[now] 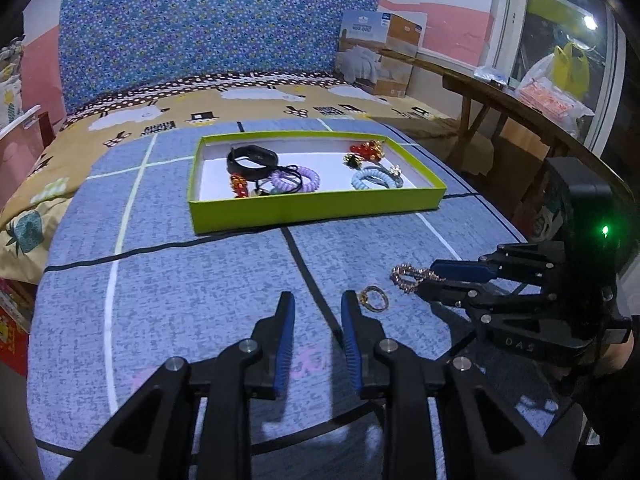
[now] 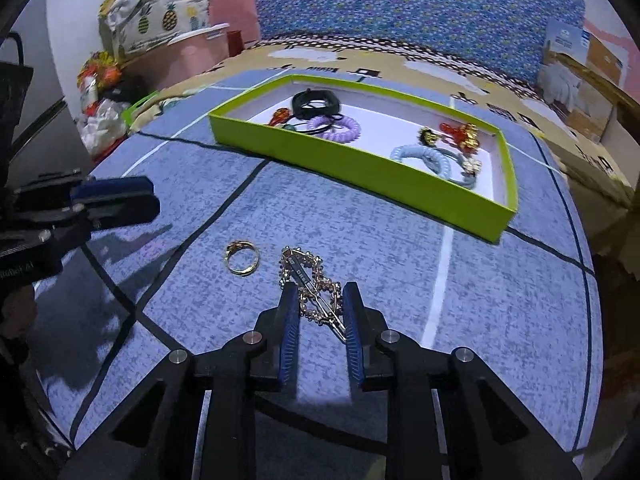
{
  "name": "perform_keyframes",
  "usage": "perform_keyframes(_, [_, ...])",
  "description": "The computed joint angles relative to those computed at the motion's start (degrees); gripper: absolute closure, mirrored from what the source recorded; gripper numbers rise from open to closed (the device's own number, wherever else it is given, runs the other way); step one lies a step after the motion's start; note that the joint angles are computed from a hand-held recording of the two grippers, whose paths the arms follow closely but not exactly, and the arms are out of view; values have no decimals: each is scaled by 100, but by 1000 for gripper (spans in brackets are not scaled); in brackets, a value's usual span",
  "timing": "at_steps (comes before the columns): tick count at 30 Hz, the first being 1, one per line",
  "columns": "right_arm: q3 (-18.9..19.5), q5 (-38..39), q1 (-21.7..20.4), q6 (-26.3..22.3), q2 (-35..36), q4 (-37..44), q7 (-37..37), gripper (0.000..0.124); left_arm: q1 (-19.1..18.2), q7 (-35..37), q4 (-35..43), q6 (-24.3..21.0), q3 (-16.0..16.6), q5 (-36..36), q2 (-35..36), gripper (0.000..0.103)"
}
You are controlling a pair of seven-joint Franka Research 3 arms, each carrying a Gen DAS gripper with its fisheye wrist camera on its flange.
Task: Organize jewelry
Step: 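Grasp the gold ring with the left tool while the right tool grasps the gold chain hair clip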
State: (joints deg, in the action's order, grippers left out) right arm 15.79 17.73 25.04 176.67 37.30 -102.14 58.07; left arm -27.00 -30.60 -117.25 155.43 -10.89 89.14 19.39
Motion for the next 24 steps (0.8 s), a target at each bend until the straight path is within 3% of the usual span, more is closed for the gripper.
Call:
perform_keyframes(7, [46,163,-113,78,-70,-106,146,101,36,485,426,425,71,-254,411,73])
perform_keyframes(15, [284,294,-390,255,-149,-274,154,101,-125,1434,845,764,283,-1131,840,68])
perform_keyframes(19, [338,304,-459,278,-150,-299,142,101,-297,1901,987,631,395,-1582,955,68])
perform_keyframes(24, [432,341,-564,321,-159,-341,126,101,-548,2712,1193,44,431,-2127,1055,68])
